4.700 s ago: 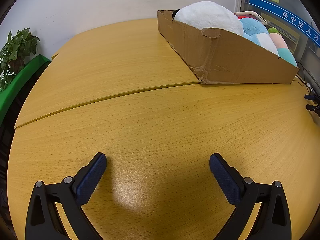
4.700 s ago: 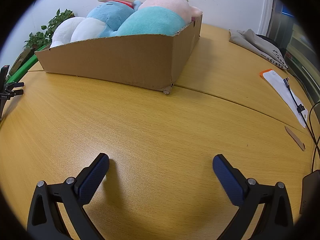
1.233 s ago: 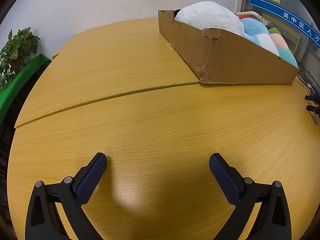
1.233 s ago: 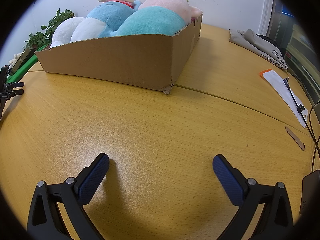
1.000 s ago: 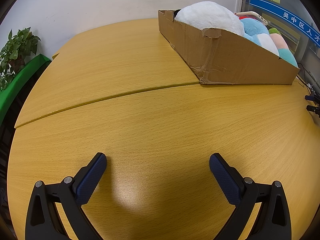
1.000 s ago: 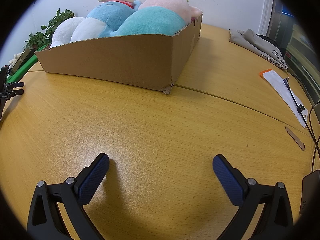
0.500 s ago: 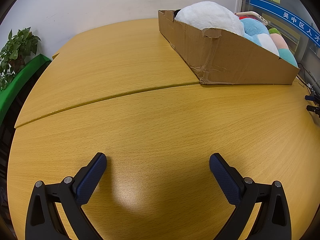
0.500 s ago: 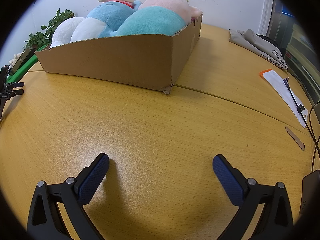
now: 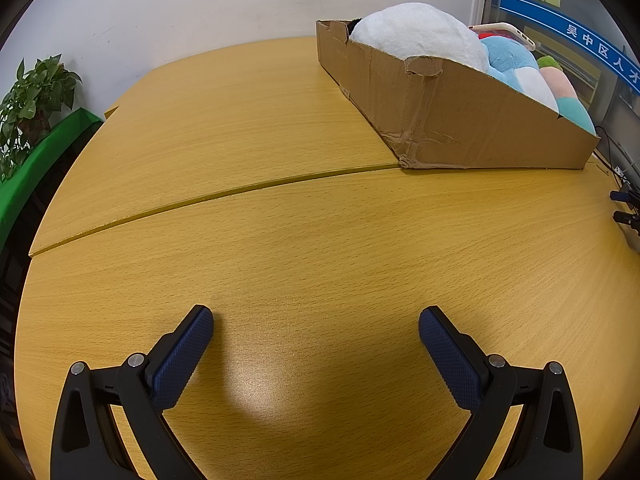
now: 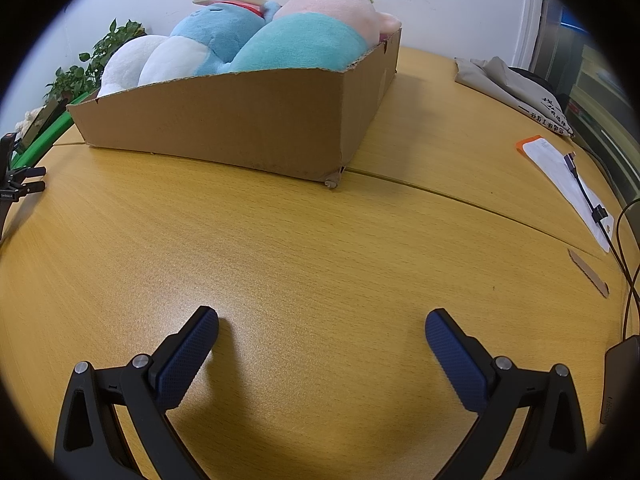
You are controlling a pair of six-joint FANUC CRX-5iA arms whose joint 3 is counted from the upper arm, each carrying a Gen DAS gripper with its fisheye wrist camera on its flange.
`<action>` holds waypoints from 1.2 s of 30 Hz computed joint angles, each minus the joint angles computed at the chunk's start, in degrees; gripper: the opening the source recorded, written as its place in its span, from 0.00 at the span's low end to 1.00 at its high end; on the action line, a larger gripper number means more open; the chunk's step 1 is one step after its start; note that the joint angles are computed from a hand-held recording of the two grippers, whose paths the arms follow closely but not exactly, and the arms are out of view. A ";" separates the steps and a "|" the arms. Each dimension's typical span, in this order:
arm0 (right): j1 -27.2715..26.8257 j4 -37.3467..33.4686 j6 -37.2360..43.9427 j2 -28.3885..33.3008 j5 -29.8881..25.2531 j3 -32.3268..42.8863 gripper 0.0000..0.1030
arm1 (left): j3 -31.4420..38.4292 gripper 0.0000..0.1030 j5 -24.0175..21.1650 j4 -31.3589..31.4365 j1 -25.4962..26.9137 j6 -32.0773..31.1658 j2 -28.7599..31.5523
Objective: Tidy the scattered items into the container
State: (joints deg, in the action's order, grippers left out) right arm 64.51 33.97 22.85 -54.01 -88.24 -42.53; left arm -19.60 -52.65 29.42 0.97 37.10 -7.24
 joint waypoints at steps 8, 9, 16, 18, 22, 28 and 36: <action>-1.13 -2.96 11.34 -6.08 0.00 0.08 1.00 | -0.02 1.00 0.01 0.01 0.00 0.00 -0.02; -1.71 -3.04 11.56 -6.08 0.08 0.11 1.00 | -0.02 1.00 0.01 0.01 0.00 0.00 -0.02; -1.67 -2.78 11.11 -5.82 -0.06 0.07 1.00 | -0.02 1.00 0.02 -0.02 -0.01 0.06 -0.03; -1.75 -2.81 11.18 -5.82 -0.02 0.07 1.00 | -0.03 1.00 0.01 -0.04 0.00 0.07 -0.05; -1.75 -2.81 11.17 -5.84 -0.01 0.05 1.00 | -0.04 1.00 0.01 -0.05 -0.01 0.10 -0.06; -1.66 -2.77 11.09 -5.89 -0.03 -0.01 1.00 | -0.05 1.00 0.04 -0.08 -0.01 0.17 -0.08; -1.52 -2.73 10.96 -5.95 -0.11 -0.06 1.00 | -0.07 1.00 0.07 -0.13 -0.03 0.29 -0.12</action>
State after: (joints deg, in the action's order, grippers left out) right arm 62.99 31.24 33.82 -59.96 -88.35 -42.59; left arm -19.68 -52.58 29.29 0.95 37.39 -7.36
